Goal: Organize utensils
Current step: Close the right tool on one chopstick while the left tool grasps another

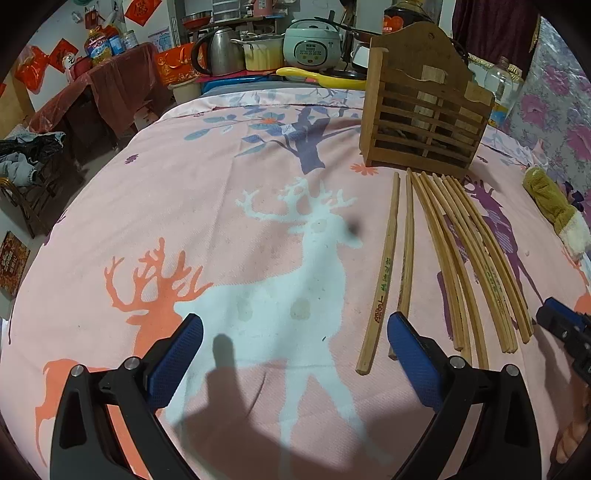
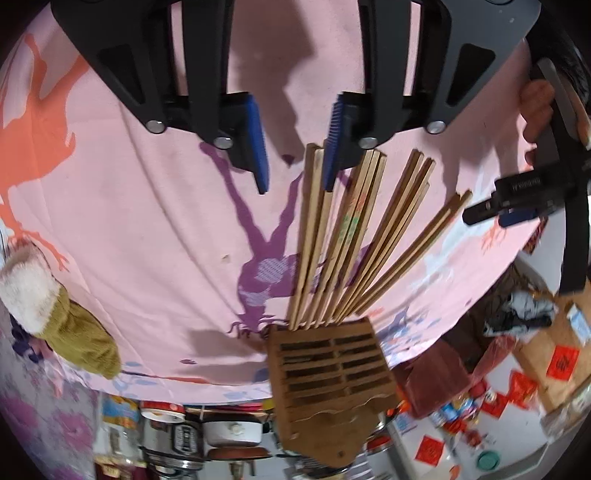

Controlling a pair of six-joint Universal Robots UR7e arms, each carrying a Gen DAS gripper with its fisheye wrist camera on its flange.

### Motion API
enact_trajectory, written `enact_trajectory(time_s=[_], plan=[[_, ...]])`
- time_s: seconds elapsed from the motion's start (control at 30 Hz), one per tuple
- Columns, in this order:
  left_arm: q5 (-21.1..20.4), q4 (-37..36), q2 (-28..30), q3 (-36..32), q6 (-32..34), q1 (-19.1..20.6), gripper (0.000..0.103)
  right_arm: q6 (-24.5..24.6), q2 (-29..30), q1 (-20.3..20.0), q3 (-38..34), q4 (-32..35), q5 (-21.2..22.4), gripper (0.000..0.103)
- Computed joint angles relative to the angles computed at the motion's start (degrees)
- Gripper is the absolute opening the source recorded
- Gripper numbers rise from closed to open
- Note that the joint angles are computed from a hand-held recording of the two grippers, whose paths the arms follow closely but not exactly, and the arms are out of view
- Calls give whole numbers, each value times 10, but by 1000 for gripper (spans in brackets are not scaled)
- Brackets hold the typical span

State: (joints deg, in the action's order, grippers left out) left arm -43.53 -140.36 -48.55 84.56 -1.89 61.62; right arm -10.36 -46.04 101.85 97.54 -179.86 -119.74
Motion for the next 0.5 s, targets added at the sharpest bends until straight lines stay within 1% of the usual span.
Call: enact_trajectory(time_s=[0.03,0.1,0.27,0.37,0.4,0.47,0.5], plan=[[-2,1,-1,0,-2,1,98,-1,0,0,0,5,1,26],[-6,1,-3,0,-5,1,98,-1,-1,-1,-1,13,2,20],[-10,1,-4,-1,-5,3,98,-4,-2,1,4,27,4,20],[-7,-4,-5,3,1,1,98,-22,7,8,0,21,-19,20],[-6,-6,-5,5,5,1,98,-21,10,9,-2,19,-32,15],[-6,-9,-7,9,8,0,98,-7,7,4,-2,25,-33,8],[-7,-10,-9,12,10,0,98,4,2,1,1,23,-33,8]])
